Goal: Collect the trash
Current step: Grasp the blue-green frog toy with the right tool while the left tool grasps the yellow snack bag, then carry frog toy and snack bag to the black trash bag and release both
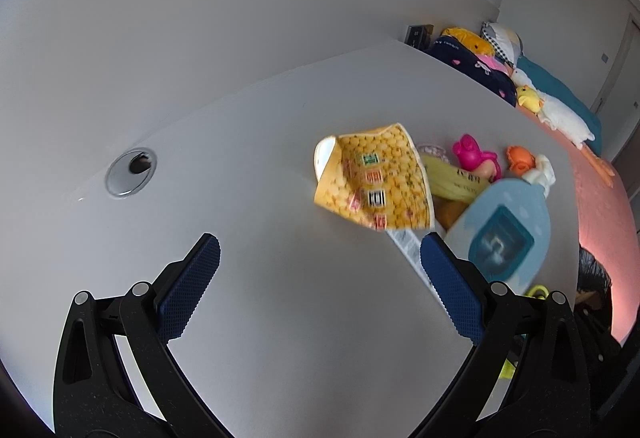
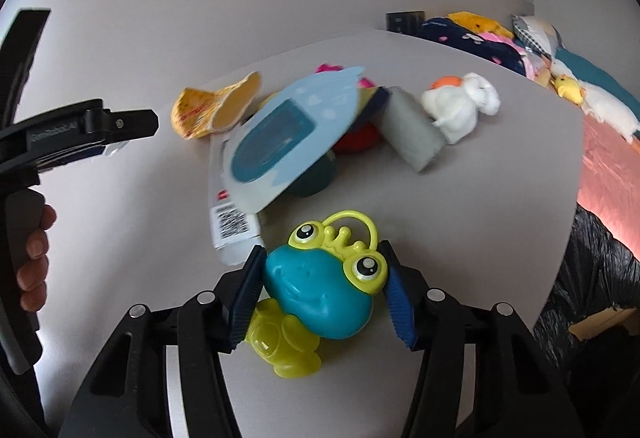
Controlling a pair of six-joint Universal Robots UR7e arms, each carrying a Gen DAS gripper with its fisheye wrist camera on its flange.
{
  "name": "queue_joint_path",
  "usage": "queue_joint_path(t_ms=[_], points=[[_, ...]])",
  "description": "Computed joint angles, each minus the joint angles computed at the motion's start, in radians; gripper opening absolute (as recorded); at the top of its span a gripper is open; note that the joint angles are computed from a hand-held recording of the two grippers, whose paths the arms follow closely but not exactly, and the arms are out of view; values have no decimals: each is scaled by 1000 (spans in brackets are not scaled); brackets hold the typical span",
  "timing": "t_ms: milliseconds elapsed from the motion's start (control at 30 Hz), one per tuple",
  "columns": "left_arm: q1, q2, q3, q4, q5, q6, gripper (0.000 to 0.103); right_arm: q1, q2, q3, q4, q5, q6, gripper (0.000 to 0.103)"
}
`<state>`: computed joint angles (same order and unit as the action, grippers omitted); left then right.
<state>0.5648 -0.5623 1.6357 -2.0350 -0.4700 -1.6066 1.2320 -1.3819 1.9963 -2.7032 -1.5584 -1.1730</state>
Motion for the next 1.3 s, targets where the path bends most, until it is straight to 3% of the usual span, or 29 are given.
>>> queue_joint_path(t_ms=[200,467,667,700,767,1000,1133,1300], points=[[41,5,-16,-42,18,48,97,-1,5,-35,-2,38,34,58],[85,3,-9,-138,27,126,83,7,27,-79,1,55,80,58],[104,3,29,-315,28,232,50,10,44,-98,0,50,101,58],[103,2,39,-361,31,258,35,10,46,-100,1,49,103,58],[100,-2,42,-350,45,232,21,8,48,-105,2,54,106,58],[52,-34,89,-292,148,100,20,2,34,-112,4,81,116,58],[14,-50,81,-171,200,16,20,-8,15,-113,5,110,117,58],[-16,-40,59,-154,221,36,19,-23,-14,-111,15,139,117,58]])
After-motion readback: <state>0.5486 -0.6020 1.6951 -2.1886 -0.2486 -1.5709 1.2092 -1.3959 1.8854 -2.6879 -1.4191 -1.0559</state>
